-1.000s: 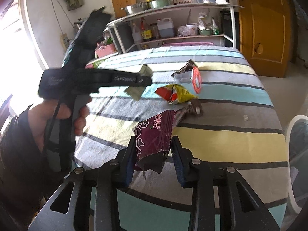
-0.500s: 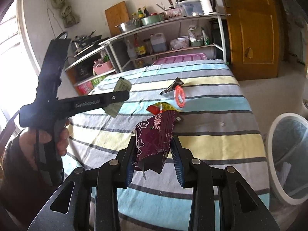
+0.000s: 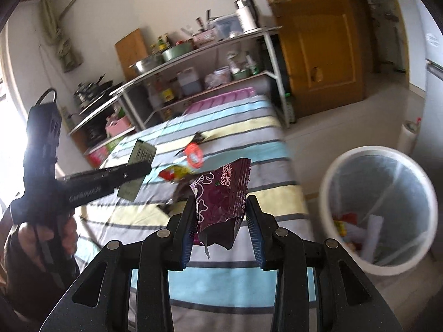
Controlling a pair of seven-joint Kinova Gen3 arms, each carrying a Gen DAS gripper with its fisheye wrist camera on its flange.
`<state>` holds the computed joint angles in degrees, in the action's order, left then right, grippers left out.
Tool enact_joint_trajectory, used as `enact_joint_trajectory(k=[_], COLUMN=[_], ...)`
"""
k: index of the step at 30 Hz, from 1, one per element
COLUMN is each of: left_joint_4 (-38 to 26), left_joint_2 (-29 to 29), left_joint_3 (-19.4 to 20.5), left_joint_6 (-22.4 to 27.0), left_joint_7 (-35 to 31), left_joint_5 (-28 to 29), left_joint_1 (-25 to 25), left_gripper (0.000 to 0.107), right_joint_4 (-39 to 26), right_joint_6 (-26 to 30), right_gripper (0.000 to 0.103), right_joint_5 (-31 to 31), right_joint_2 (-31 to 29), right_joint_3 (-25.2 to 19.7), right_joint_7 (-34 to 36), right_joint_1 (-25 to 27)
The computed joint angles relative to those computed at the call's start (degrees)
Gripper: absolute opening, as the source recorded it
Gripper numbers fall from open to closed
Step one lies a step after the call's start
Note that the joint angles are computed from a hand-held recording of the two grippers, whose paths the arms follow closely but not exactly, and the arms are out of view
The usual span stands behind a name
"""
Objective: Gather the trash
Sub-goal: 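Carry the beige packet and purple wrapper over the bin and open both tools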
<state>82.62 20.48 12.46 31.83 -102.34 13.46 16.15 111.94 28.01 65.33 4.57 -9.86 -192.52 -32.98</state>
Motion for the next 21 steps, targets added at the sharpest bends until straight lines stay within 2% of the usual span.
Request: enact_joint_trajectory(k=[10,21], left_joint_4=[-6.18,-14.89], left_joint_2=[3.66,9.22], left_joint_3=[1.89,2.25], left_joint_6=[2.92,8.14], left_joint_7=[-0.59,-1.34], left_joint_5=[-1.35,-3.24], left_joint_1=[5.74,12.51], left_gripper=[0.016,0.016], right_joint_4=[5.36,8.85], right_joint_6=[6.08,10.23], right_gripper=[0.036,0.036], right_joint_5=[-0.8,-5.26], right_joint_2=[-6.67,-11.35], right_joint_3=[-2.64,-5.21], right_joint_7=[-2.82,-0.95], right_joint_1=[3.83,9.73])
